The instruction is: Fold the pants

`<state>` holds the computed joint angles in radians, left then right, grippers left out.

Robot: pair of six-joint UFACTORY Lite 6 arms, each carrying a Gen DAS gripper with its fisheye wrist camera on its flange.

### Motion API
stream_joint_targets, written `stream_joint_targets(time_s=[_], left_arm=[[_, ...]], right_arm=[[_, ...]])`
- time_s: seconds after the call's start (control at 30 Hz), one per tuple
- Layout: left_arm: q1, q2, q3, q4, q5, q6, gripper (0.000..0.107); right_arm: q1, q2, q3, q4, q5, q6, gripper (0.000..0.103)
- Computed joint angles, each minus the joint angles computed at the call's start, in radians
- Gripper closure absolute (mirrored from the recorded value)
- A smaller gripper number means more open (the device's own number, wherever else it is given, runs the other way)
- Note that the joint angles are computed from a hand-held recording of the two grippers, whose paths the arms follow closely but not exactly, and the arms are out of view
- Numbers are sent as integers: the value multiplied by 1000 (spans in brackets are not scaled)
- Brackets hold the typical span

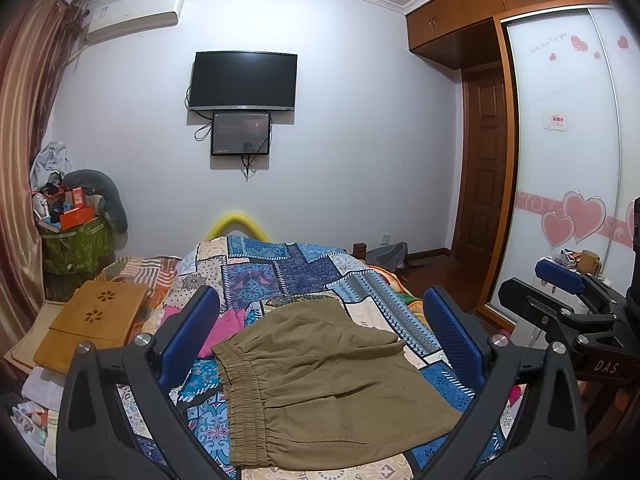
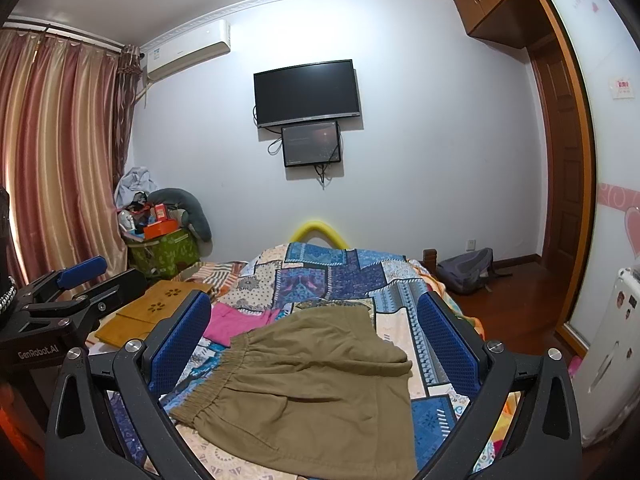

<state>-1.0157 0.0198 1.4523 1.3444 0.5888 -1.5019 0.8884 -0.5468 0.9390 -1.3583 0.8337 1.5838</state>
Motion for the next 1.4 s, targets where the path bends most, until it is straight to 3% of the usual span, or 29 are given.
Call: stream_joint_targets(time_s=[1.4], left_arm=[[-10,4,12,-9,13,21,4]], right_arm=[[-27,4,-23,-7,-33,28,0]])
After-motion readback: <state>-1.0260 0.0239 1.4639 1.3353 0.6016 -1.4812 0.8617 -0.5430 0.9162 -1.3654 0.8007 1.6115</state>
